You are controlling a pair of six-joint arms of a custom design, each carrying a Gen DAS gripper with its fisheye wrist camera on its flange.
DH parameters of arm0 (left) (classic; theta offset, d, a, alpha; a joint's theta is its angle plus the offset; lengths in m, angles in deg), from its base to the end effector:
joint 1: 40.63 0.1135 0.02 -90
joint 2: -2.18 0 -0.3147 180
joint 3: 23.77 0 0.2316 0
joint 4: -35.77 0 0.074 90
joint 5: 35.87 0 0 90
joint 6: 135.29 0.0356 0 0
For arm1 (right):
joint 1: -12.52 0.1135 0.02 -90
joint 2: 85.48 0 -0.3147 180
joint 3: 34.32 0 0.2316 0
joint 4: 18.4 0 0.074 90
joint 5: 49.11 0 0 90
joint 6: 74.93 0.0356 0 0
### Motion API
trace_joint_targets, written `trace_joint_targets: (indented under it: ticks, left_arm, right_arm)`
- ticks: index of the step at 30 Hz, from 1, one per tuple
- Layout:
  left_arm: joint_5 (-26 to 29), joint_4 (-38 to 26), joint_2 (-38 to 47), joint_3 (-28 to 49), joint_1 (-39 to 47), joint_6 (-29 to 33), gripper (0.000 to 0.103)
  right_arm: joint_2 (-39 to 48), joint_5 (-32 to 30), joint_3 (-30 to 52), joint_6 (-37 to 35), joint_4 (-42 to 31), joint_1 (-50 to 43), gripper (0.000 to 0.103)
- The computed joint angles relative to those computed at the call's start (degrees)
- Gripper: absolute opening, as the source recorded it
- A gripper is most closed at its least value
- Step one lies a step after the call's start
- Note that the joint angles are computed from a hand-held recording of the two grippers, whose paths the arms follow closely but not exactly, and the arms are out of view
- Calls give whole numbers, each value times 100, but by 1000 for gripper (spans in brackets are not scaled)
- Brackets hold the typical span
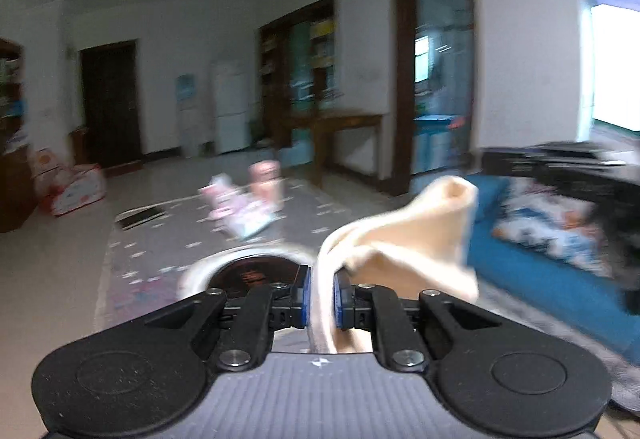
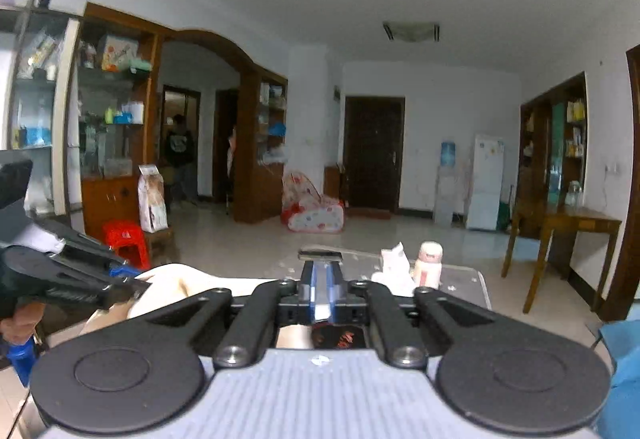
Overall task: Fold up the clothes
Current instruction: 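Lift the shirt with both grippers and shake it out over the table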
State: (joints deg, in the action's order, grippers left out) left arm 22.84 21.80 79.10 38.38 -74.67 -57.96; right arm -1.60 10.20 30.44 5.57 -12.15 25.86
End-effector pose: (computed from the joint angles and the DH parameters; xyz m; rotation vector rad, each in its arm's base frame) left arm 0.2293 -0.1326 0.3108 0.0442 1.9940 0.0440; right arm 0.2948 0.0886 0.3272 -0.7228 1.6418 0.5274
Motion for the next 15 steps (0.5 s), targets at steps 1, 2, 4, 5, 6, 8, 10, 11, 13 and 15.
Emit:
trace_joint_targets:
  ticks: [1, 2, 4, 5, 6, 8, 10, 11, 13, 15]
  left_arm:
    - [-104, 162, 199, 16, 222, 98, 12]
    - [34, 238, 398, 65, 552, 69, 12]
    - [606, 168, 705, 197, 1136, -197, 13]
    - [757, 124, 857, 241, 1339, -348, 13]
    - [906, 137, 919, 201, 1438, -461, 14]
    - [1294, 271, 983, 1, 1555, -649, 16]
    - [1479, 457, 1042, -263, 1426, -758, 27]
    - [1486, 520, 1119, -375, 1286, -850, 42]
    - [1462, 501, 1320, -446, 1030, -983, 52]
    - [1444, 531, 1538, -536, 878, -1187, 59]
  right_arm:
    - [128, 160, 100, -81, -49, 76, 12]
    - [261, 261, 180, -174, -139, 139, 13]
    - [555, 432, 330, -351, -336, 263, 13]
    - [711, 496, 369, -483, -450, 317, 13]
    - [873, 564, 414, -614, -565, 370, 14]
    - [1215, 673, 510, -880, -815, 462, 19]
    - [1607, 783, 656, -1139, -1110, 557, 23]
    - [1824, 858, 767, -1253, -1275, 615, 26]
    - [2302, 1009, 964, -1448, -1530, 710, 32]
    - [2815, 1128, 1185, -1470, -1686, 814, 33]
